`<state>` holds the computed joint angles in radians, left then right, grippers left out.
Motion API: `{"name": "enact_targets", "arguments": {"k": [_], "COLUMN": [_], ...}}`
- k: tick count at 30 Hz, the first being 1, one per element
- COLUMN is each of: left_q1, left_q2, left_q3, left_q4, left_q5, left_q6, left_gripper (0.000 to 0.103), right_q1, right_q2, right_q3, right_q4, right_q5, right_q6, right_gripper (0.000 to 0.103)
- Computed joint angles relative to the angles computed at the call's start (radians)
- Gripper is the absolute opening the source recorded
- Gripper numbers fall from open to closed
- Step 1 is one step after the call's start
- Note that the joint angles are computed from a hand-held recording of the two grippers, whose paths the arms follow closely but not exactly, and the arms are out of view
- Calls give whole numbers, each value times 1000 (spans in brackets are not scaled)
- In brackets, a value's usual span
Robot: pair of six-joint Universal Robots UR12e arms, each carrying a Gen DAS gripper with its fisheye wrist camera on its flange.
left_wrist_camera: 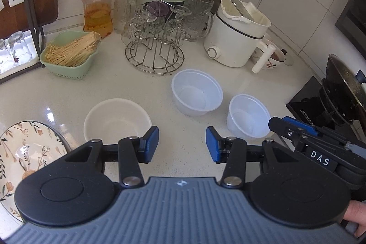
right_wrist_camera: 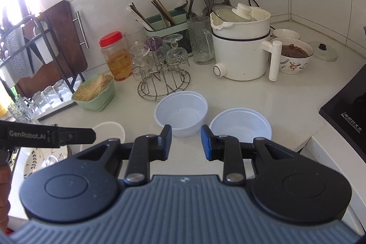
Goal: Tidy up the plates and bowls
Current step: 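Move the left gripper to the translucent plastic bowl, then close the left gripper on the rim of the translucent plastic bowl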
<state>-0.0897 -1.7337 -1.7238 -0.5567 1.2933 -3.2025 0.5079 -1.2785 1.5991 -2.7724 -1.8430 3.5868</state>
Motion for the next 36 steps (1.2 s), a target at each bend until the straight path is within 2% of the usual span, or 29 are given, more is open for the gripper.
{"name": "enact_targets", "arguments": {"k": [7, 11, 16, 25, 30, 33, 36], "left_q1": [-3, -12, -17, -15, -12, -9, 5], "left_q2": [-40, -78, -138, -218, -266, -297, -332], "left_q3": [31, 36, 77, 204, 276, 322, 375], "left_q4": [11, 98, 120, 14, -24, -83, -171], "left_q5": [-13, 3, 26, 18, 1, 11, -45], "left_q6": [26, 11, -17, -14, -30, -41, -56], "left_gripper": [51, 51, 51, 51, 51, 51, 51], "right_q1": [6, 0, -19, -60, -97, -114, -126], "right_q2": [27, 49, 80, 114, 135, 160, 187], "right_q3": [-24, -25, -38, -80, -126, -167, -210], "right_q4": [-6, -41, -46, -16, 18, 63, 125], "right_q5": [-32, -36, -19, 22, 118, 165, 189], "right_q6": [16, 0, 6, 25, 16, 17, 28], "right_gripper": [31, 31, 31, 31, 31, 31, 32]}}
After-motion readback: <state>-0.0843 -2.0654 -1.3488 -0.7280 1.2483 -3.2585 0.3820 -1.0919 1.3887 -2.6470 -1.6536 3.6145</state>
